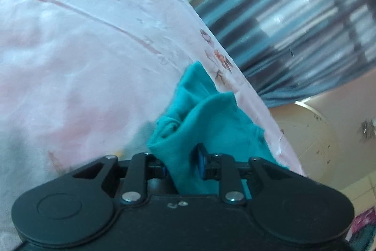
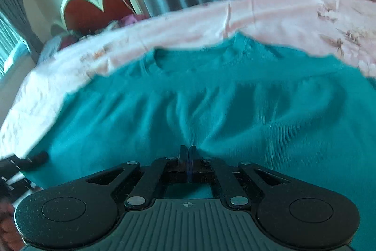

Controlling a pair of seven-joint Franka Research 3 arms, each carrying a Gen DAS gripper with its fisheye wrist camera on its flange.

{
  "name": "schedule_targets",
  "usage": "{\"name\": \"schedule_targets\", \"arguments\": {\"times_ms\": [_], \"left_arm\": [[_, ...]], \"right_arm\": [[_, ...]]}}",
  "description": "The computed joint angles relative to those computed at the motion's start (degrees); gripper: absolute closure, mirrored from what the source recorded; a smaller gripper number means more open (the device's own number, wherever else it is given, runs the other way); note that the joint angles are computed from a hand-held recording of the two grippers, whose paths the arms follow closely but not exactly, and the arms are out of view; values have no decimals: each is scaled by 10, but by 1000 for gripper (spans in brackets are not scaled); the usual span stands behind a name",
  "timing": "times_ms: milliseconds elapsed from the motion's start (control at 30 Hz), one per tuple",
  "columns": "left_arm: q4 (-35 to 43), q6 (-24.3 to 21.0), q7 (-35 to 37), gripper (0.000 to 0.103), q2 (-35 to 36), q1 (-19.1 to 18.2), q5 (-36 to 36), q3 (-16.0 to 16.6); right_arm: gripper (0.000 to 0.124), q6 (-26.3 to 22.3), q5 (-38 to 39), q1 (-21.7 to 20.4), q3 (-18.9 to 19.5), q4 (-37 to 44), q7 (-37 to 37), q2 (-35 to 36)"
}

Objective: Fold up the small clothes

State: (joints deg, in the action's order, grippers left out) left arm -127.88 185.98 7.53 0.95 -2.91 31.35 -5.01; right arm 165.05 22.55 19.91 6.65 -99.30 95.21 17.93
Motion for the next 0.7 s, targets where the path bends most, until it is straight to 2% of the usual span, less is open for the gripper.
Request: {"name": "schedule_targets", "arguments": {"times_ms": [67, 100, 167, 233, 267, 367, 433, 500, 600, 700], "left_arm": [[11, -9, -71, 79, 0, -4, 71, 15], [15, -15, -86, 79, 0, -2, 85, 14], [21, -26, -121, 79, 0, 1, 112, 13], [23, -38, -101, 84, -2, 5, 92, 3], [27, -46, -94, 90, -2, 6, 94, 0], [47, -69, -114, 93, -8, 7, 167, -5], [62, -79, -144, 93, -14, 9, 224, -13], [86, -86, -149, 93, -15, 7, 261, -24], [133, -84, -52, 94, 4, -14, 223, -43], [199, -92, 140, 94, 48, -44, 98, -82]], "right_arm": [[124, 21, 61, -30, 41, -1, -61, -1], [124, 21, 88, -41, 57, 6, -88, 5], [124, -13, 136, -56, 78, 39, -128, 30], [124, -55, 98, -29, 48, 70, -98, 58], [124, -39, 111, -28, 49, 69, -107, 64], [124, -70, 91, -16, 29, 91, -76, 69], [124, -54, 107, -23, 33, 75, -78, 55], [124, -11, 173, -51, 58, 37, -109, 27], [124, 39, 295, -94, 85, -25, -178, -23], [124, 58, 392, -117, 76, -71, -241, -71]]}}
